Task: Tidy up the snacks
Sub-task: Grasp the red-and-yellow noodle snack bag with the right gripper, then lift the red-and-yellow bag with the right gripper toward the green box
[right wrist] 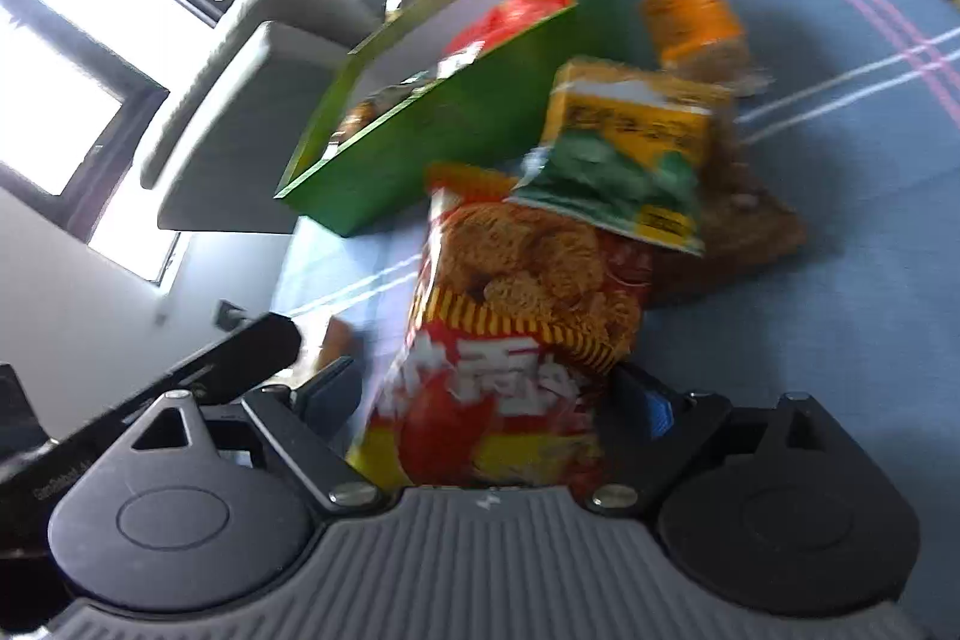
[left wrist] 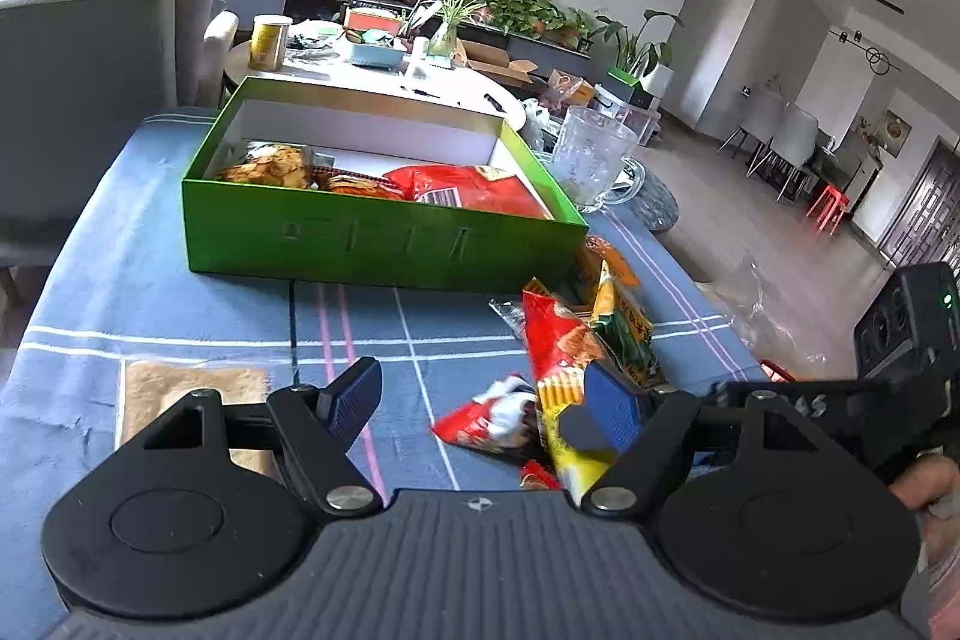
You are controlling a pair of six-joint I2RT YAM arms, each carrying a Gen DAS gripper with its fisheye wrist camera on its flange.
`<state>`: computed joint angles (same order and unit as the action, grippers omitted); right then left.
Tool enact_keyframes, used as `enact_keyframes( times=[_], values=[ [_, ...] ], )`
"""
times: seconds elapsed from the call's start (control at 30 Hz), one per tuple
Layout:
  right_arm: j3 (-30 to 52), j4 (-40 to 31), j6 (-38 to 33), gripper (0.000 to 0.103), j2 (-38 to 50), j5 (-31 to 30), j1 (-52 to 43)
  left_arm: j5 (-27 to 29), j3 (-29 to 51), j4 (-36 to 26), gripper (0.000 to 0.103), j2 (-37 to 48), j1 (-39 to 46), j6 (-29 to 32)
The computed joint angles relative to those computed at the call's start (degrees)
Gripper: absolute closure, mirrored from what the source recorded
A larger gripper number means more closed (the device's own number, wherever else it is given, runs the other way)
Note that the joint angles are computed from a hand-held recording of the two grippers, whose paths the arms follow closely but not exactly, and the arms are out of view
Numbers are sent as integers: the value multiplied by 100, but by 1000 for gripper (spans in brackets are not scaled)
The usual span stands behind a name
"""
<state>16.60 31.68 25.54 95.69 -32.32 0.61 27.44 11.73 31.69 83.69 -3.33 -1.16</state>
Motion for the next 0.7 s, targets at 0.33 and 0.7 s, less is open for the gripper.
enact_keyframes(
  times=[0.33,0.7],
  values=[
    [-334,-681,-568,30,-1042,273,-469,-89,7,221,31,464,-326,-62],
    [-235,-610,-879,30,-470,413,-167,-248,38,288,31,815,-222,-74]
  ],
)
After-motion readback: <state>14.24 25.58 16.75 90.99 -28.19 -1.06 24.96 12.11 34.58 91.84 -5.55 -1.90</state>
